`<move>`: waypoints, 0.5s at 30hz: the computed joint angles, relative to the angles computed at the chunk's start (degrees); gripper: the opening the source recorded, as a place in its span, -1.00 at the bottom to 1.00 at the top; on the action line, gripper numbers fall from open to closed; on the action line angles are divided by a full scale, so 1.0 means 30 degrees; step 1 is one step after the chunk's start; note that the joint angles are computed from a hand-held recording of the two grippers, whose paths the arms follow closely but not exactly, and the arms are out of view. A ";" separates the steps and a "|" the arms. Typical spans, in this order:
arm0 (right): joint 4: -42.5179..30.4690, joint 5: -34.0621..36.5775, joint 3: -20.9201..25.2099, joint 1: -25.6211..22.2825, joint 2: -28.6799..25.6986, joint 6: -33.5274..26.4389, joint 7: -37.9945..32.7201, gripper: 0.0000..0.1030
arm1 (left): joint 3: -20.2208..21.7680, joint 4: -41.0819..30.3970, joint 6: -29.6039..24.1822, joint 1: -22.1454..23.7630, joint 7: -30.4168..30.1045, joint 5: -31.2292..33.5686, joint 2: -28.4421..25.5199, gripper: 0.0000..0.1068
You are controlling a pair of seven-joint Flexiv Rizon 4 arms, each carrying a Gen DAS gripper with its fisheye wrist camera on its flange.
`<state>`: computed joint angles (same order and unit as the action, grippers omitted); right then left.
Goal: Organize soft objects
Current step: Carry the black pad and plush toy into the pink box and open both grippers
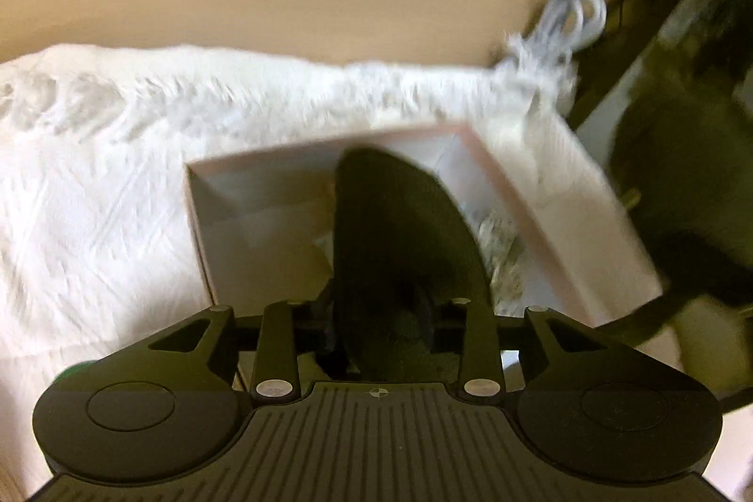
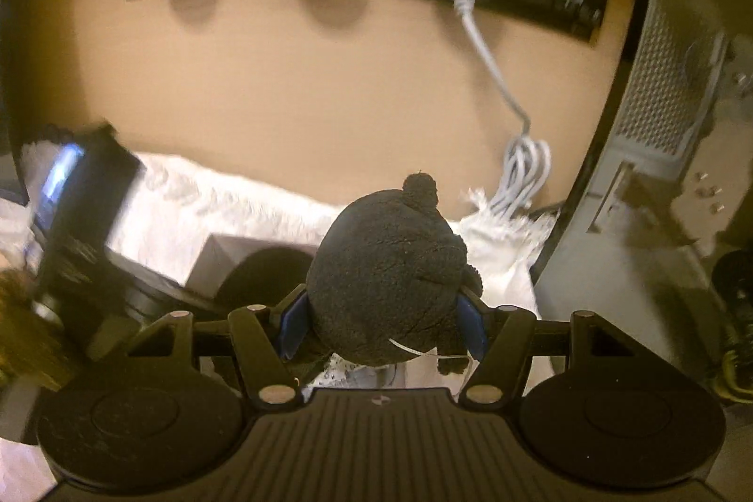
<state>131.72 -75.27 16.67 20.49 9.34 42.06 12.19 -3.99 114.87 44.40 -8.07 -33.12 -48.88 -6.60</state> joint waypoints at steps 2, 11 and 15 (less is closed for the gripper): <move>-0.0067 -0.0292 -0.0287 -0.0111 -0.0407 0.0697 0.0126 0.24 | 0.0073 0.0038 -0.0089 0.0207 0.0403 -0.1486 0.0222 -0.34; -0.1788 -0.0850 -0.1929 -0.0190 -0.4721 0.4095 0.0276 0.25 | 0.0876 0.0121 -0.1676 0.0763 0.1535 -0.3534 0.1472 -0.34; -0.2403 -0.0786 -0.2423 0.0021 -0.5500 0.3644 0.0457 0.27 | 0.1496 0.0467 -0.2889 0.1161 0.2189 -0.3191 0.2217 -0.34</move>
